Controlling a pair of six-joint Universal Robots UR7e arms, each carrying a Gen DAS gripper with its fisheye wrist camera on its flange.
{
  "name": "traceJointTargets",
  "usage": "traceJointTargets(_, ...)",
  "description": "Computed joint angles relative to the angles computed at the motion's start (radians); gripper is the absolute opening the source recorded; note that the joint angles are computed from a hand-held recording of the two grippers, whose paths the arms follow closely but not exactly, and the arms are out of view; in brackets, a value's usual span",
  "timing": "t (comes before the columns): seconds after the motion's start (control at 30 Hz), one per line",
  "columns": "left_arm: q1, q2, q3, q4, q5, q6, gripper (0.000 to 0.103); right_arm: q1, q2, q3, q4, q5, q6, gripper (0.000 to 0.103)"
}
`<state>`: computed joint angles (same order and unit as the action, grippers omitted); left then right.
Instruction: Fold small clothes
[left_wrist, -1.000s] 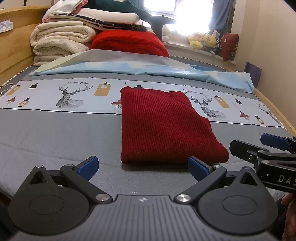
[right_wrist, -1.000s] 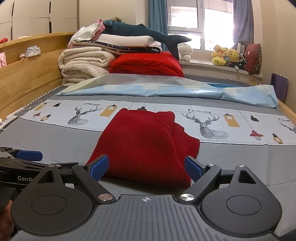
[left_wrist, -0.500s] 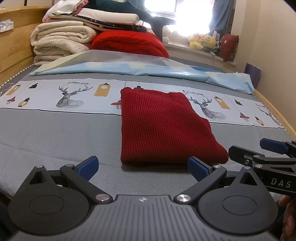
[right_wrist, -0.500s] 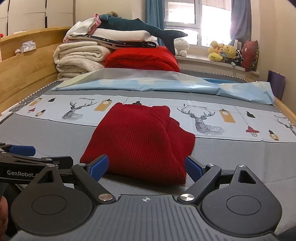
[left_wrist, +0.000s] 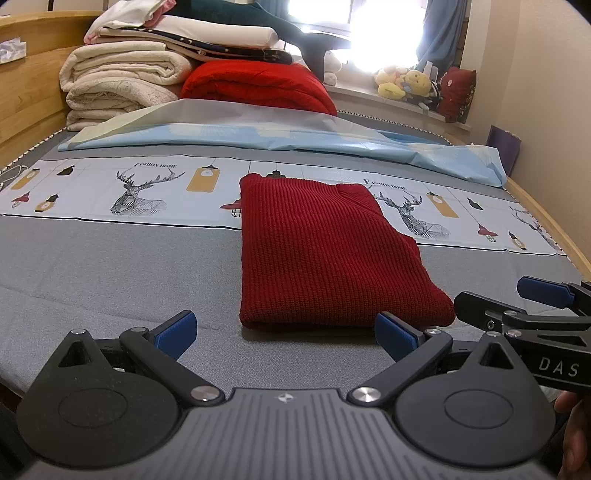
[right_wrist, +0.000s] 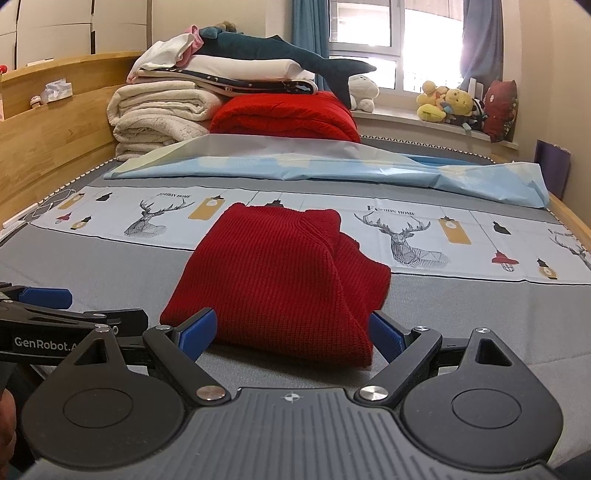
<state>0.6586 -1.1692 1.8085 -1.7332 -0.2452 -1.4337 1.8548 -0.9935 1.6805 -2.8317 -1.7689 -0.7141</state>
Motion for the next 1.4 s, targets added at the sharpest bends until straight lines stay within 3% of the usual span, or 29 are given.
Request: traceJointTargets(1.4, 0.005, 0.002, 0.004, -0.024, -0.010, 0.018, 0.102, 0.003, 0.003, -0.002, 0.006, -0.010, 0.003, 0.090)
